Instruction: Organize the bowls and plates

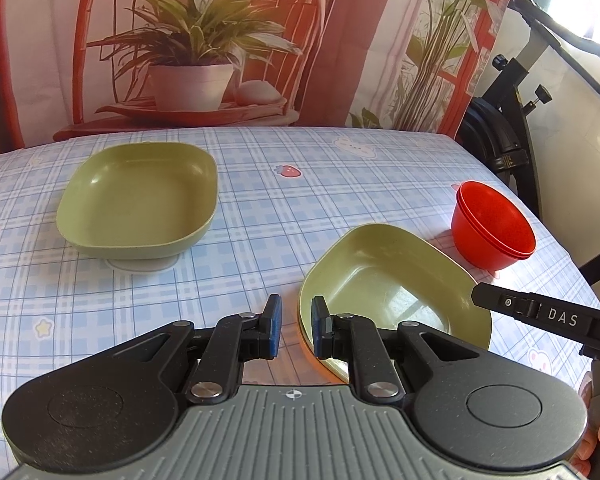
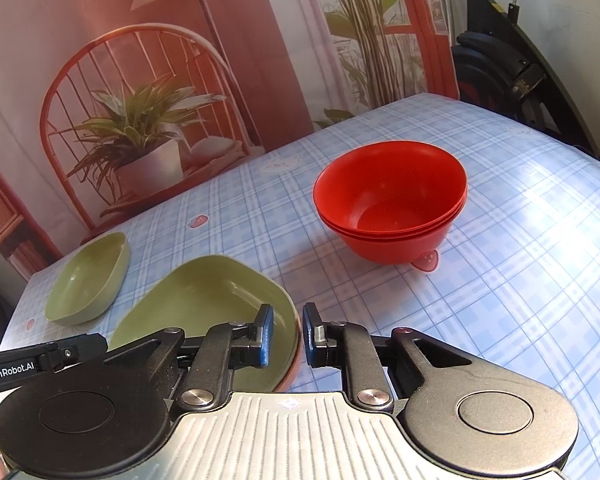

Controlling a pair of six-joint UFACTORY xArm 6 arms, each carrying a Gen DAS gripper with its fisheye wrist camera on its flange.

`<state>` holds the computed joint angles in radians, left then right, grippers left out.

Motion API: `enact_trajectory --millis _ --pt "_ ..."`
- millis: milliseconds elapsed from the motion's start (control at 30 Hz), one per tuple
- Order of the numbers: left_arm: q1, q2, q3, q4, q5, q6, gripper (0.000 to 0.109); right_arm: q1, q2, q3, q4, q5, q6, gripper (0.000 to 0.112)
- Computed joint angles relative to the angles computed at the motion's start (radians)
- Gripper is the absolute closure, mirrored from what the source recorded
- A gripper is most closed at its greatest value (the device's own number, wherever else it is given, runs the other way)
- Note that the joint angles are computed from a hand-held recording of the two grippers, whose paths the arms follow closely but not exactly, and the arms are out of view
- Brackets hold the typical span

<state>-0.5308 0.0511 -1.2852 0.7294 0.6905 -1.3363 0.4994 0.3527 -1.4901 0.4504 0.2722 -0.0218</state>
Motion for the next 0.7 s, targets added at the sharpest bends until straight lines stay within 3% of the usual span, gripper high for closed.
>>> enact_trajectory --millis 167,433,700 --pt "0.026 -0.066 0.027 0.037 -0.001 0.009 0.092 0.015 -0.010 -0.016 0.001 -0.008 -0.010 0.096" --pt "0.126 -0.187 0.071 0.041 0.021 0.125 0.092 0.058 0.044 -0.161 0.026 0.063 -0.050 0.096" --pt "0.259 -0.230 0.109 0.067 -0.006 0.172 0.091 0.124 0.238 -0.477 -0.025 0.206 0.022 0.096"
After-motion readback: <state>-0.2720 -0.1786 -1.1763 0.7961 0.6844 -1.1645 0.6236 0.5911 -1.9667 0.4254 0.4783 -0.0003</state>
